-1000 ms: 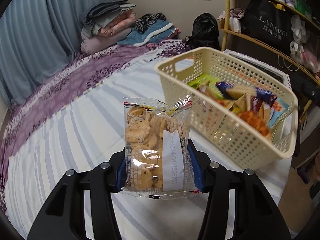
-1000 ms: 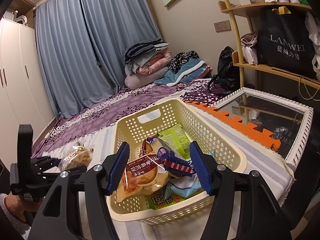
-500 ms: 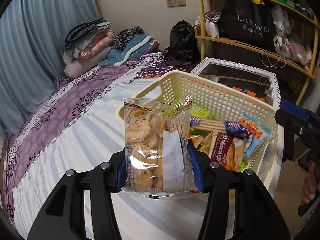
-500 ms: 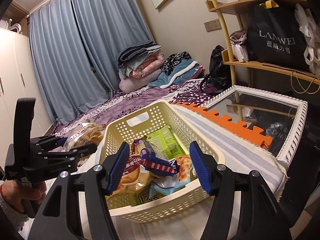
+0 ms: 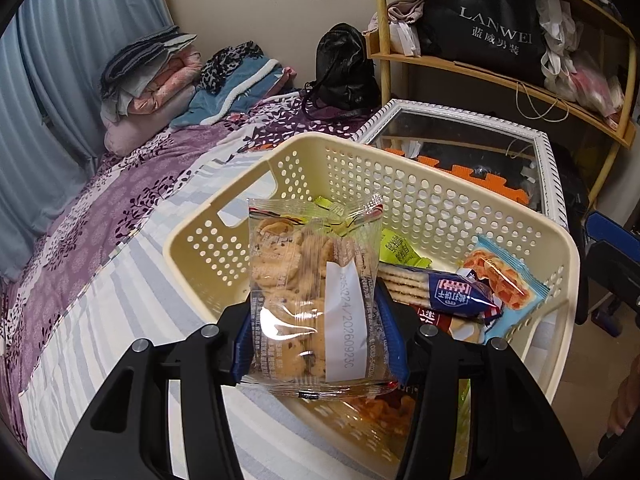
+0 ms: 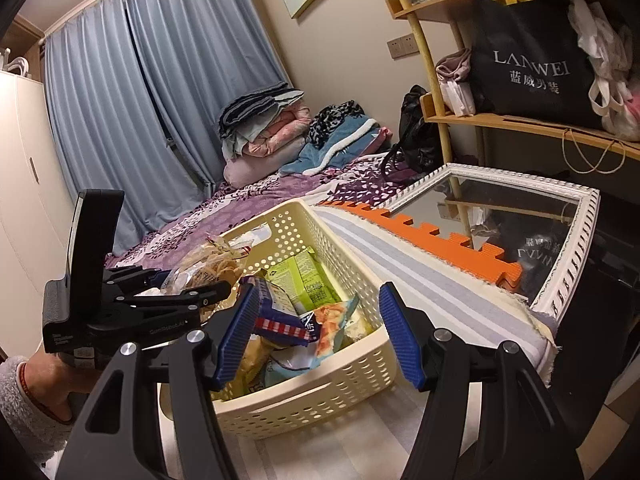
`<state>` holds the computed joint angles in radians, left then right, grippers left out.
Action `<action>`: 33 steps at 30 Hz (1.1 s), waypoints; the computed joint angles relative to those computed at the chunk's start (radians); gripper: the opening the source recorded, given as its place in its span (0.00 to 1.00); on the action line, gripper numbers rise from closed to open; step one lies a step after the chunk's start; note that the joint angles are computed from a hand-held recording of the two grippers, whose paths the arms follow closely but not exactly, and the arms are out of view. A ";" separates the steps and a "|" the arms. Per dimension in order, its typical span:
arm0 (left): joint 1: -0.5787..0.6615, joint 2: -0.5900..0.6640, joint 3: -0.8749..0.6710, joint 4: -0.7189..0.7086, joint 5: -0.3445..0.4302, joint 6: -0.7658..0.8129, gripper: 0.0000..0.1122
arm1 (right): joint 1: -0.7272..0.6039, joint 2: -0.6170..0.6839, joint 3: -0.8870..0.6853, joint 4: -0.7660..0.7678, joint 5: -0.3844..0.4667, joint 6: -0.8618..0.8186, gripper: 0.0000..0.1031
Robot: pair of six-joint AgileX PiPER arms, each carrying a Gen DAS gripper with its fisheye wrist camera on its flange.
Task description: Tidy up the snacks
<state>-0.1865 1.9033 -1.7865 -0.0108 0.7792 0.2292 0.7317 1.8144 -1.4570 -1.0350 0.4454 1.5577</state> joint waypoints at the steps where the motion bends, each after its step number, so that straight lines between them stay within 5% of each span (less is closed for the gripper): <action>1: 0.002 0.007 -0.008 -0.004 0.004 0.001 0.48 | -0.001 0.000 0.001 0.000 0.000 0.001 0.61; 5: 0.016 0.027 -0.036 -0.032 0.024 0.012 0.51 | 0.000 0.007 -0.008 0.007 -0.001 -0.007 0.61; 7: 0.019 0.023 -0.030 -0.034 0.013 0.013 0.76 | 0.002 0.011 -0.014 0.014 0.000 -0.018 0.61; 8: 0.021 0.014 -0.018 -0.035 -0.002 0.012 0.80 | 0.003 0.010 -0.014 0.014 0.000 -0.019 0.61; 25: 0.090 -0.138 0.133 -0.074 -0.046 0.025 0.87 | 0.052 -0.011 -0.030 0.022 0.035 -0.052 0.61; 33: 0.100 -0.245 0.228 -0.041 -0.044 -0.001 0.89 | 0.099 -0.026 -0.040 0.066 0.065 -0.123 0.89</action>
<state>-0.0869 1.6586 -1.5586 -0.0514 0.7350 0.2284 0.8303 1.7887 -1.4974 -0.9693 0.5102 1.4346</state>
